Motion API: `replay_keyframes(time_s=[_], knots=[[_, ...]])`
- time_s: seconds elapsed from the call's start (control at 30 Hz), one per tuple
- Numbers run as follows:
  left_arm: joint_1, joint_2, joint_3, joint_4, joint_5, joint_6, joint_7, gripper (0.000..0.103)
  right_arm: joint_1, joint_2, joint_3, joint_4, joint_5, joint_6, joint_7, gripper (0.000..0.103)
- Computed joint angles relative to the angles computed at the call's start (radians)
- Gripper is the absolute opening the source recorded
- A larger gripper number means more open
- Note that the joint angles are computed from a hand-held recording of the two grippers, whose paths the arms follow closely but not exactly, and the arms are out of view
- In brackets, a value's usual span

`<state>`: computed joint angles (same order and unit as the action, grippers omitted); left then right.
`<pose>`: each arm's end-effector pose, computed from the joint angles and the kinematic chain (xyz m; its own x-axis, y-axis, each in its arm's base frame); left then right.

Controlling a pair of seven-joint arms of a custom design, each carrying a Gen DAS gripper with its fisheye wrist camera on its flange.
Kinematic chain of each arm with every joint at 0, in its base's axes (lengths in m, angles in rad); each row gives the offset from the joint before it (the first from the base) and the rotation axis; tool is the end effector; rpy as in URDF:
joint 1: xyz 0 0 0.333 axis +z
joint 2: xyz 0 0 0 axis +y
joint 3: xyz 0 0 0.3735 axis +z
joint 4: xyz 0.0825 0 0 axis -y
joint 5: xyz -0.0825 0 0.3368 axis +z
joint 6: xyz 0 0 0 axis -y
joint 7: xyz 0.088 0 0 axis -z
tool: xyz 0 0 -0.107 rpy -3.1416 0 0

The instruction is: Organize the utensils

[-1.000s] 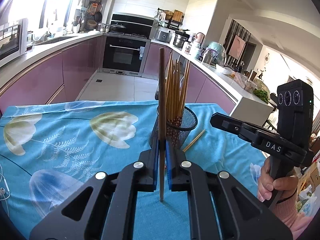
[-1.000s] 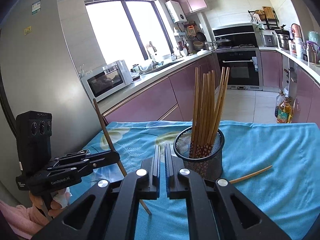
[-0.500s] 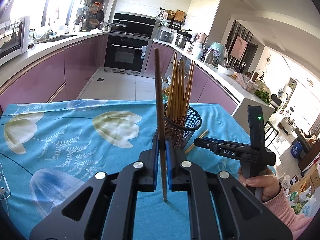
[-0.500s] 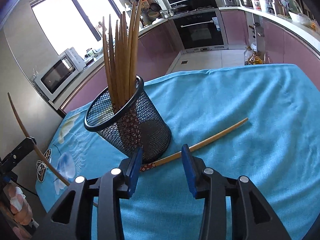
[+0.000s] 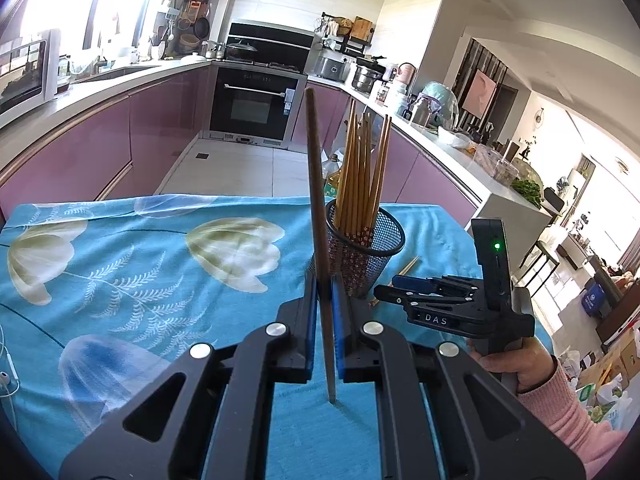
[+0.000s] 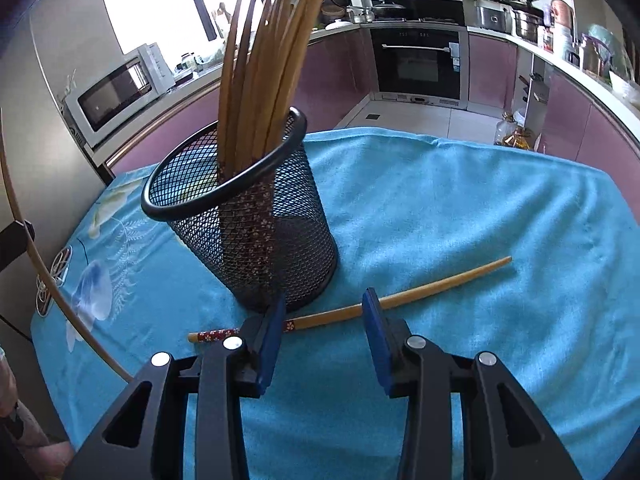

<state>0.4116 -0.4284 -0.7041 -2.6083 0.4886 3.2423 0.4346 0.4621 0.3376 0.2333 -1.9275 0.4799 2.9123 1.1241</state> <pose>0.3583 -0.1992 0.5406 0.0875 -0.9550 0.2833 -0.5675 -0.2815 -0.7737 0.5230 0.3749 0.4712 0.6585 -0.7328 -0.1715 -0.6482 -0.4365 -0.6239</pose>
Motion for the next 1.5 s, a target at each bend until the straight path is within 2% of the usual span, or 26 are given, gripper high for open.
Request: replay_keyframes(time_s=[0.37,0.7,0.8,0.87,0.93,0.97,1.07,1.2,1.33,1.37,1.4,1.43,1.47,1.5], knots=[[-0.019,-0.002,0.019,0.000,0.013,-0.013,-0.015,0.008,0.045,0.012,-0.052,0.040,-0.171,-0.109,-0.045,0.038],[-0.041,0.008,0.042,-0.013,0.007,0.014,-0.002,0.008,0.001,-0.116,-0.018,-0.118,-0.105,-0.143,-0.216,0.037],[-0.036,0.012,0.038,-0.016,-0.004,0.021,0.009,0.008,-0.037,-0.163,0.008,-0.161,0.057,-0.125,-0.290,0.038],[-0.034,0.013,0.035,-0.018,-0.013,0.024,0.015,0.008,-0.056,-0.188,0.014,-0.181,0.203,-0.095,-0.325,0.043],[-0.035,0.013,0.033,-0.018,-0.020,0.023,0.022,0.008,-0.063,-0.203,0.004,-0.194,0.323,-0.067,-0.320,0.043],[-0.033,0.013,0.032,-0.018,-0.022,0.024,0.026,0.008,-0.057,-0.201,-0.011,-0.197,0.334,-0.055,-0.282,0.044],[-0.031,0.014,0.029,-0.020,-0.030,0.027,0.035,0.008,-0.025,-0.159,-0.065,-0.168,0.214,-0.065,-0.088,0.045],[-0.034,0.013,0.035,-0.029,-0.044,0.033,0.045,0.008,0.000,-0.107,-0.076,-0.135,0.118,-0.014,0.054,0.057],[-0.044,0.016,0.047,-0.034,-0.057,0.032,0.055,0.008,0.114,-0.065,-0.186,-0.108,-0.165,0.029,0.294,0.060],[-0.045,0.018,0.049,-0.035,-0.058,0.033,0.058,0.008,0.146,-0.061,-0.219,-0.109,-0.242,0.032,0.343,0.058],[-0.047,0.018,0.051,-0.035,-0.060,0.033,0.061,0.008,0.174,-0.060,-0.247,-0.112,-0.311,0.037,0.384,0.051],[-0.048,0.021,0.054,-0.037,-0.062,0.037,0.064,0.008,0.185,-0.059,-0.259,-0.113,-0.360,0.036,0.405,0.048],[-0.049,0.022,0.055,-0.037,-0.065,0.038,0.066,0.008,0.191,-0.062,-0.269,-0.117,-0.416,0.035,0.430,0.040],[-0.061,0.021,0.064,-0.038,-0.068,0.036,0.069,0.008,0.168,-0.066,-0.244,-0.121,-0.411,0.032,0.409,0.032]])
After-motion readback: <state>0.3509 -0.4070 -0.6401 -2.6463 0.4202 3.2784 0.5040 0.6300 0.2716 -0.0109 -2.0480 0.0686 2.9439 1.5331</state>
